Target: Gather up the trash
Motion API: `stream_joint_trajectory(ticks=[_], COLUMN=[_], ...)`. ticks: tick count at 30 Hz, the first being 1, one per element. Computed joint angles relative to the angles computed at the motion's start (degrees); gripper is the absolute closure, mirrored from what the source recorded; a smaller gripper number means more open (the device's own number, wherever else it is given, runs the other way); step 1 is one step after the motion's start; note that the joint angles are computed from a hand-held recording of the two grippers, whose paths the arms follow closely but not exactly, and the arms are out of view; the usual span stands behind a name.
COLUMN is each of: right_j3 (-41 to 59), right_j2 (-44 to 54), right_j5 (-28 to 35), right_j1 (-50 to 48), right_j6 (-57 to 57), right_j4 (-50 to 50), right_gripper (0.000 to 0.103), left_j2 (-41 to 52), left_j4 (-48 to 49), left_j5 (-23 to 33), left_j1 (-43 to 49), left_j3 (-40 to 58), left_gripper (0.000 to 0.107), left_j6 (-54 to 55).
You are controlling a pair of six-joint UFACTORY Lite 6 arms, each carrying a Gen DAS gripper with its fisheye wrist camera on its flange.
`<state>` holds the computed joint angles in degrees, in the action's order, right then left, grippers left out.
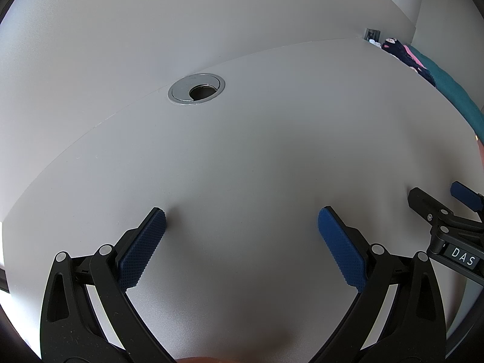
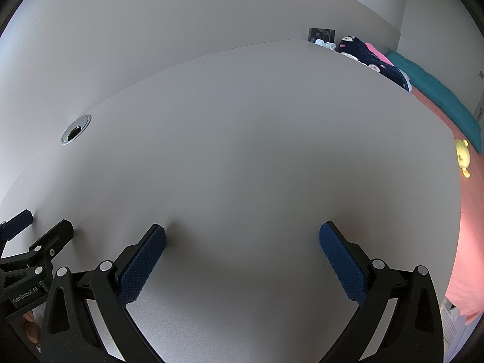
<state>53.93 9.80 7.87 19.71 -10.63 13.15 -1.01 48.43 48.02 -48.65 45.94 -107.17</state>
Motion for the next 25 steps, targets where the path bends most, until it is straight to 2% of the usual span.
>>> stream_joint_trajectory(ticks=[25], right_j3=[0.0], right_j2=[0.1], right_j5=[0.0], right_j1=[-0.2], right_j6=[-1.5], right_j4=[1.3], right_gripper=[0.002], left_j2=[0.1], left_j4=[0.0], left_j5=[0.1], left_j1=[-0.2], left_j3=[0.1], left_gripper=[0.01], left_j6=[-0.2])
